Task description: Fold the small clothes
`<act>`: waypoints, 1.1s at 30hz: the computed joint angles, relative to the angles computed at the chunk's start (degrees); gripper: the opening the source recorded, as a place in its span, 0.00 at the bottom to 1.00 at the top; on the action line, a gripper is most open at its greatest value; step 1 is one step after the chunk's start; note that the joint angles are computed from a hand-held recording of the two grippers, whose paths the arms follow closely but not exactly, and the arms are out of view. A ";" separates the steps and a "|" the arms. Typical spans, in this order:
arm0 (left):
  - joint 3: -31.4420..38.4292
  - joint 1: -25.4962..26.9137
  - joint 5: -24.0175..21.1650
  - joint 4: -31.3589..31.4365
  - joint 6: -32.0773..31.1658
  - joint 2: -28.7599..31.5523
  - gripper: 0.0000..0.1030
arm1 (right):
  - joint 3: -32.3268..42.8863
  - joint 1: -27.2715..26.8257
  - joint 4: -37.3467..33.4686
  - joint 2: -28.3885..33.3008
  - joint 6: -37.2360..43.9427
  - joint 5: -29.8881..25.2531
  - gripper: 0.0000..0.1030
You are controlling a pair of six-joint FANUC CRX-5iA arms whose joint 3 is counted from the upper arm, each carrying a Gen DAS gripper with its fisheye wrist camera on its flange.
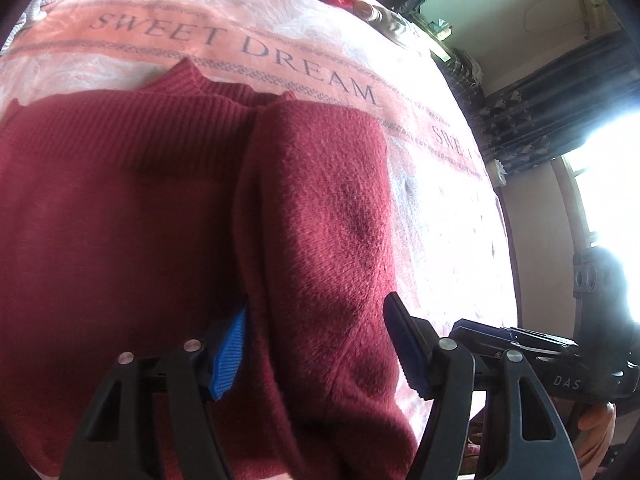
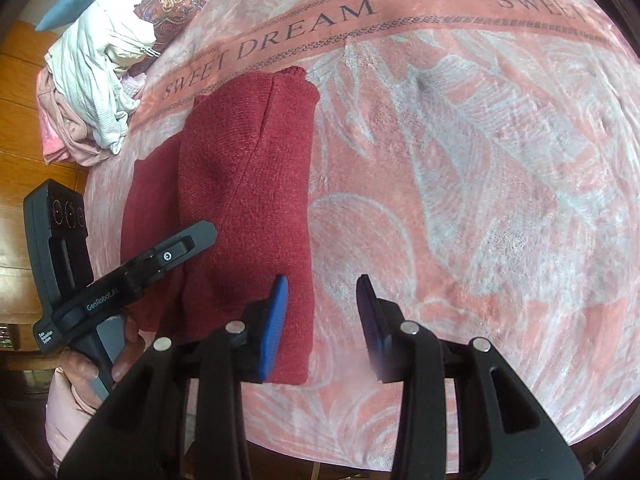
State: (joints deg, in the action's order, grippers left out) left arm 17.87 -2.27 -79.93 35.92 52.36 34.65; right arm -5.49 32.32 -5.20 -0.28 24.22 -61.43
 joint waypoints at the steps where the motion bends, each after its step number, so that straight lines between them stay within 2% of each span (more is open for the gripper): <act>1: -0.37 -0.26 0.65 -0.22 0.15 -0.18 0.62 | -0.50 -0.22 -0.17 -0.38 0.05 0.22 0.35; 4: -2.11 -0.35 2.45 0.46 0.06 -0.78 0.33 | -1.19 -0.57 -0.19 -0.80 -0.39 0.36 0.35; 5: -2.74 -0.21 2.98 0.95 0.01 -1.02 0.19 | -1.50 -0.72 -0.38 -1.03 -0.56 0.56 0.35; 6: -3.37 -0.08 3.38 1.76 -0.20 -1.25 0.17 | -1.65 -0.81 -0.50 -1.12 -0.77 0.71 0.36; 10: -6.14 0.38 6.28 2.49 -1.82 -3.60 0.14 | -1.95 -0.98 -0.66 -1.31 -1.47 0.96 0.36; 13: -7.22 1.22 6.75 4.59 -2.76 -4.83 0.13 | -1.85 -0.85 -0.52 -1.24 -1.49 0.94 0.38; 18: -6.98 3.95 6.05 7.61 -5.08 -6.08 0.13 | -1.43 -0.80 -0.13 -0.60 -1.42 0.71 0.38; 26: -3.48 10.70 3.02 8.72 -8.39 -5.75 0.13 | 1.24 -0.47 -0.40 2.46 0.05 -0.56 0.38; 33: 2.48 16.49 0.23 8.17 -8.93 -1.64 0.13 | 5.03 0.85 -0.16 6.41 1.82 -2.35 0.38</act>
State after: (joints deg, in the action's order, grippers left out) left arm 20.34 14.22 -79.69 44.09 43.43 33.01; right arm -0.47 33.17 -5.36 6.13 26.04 -63.77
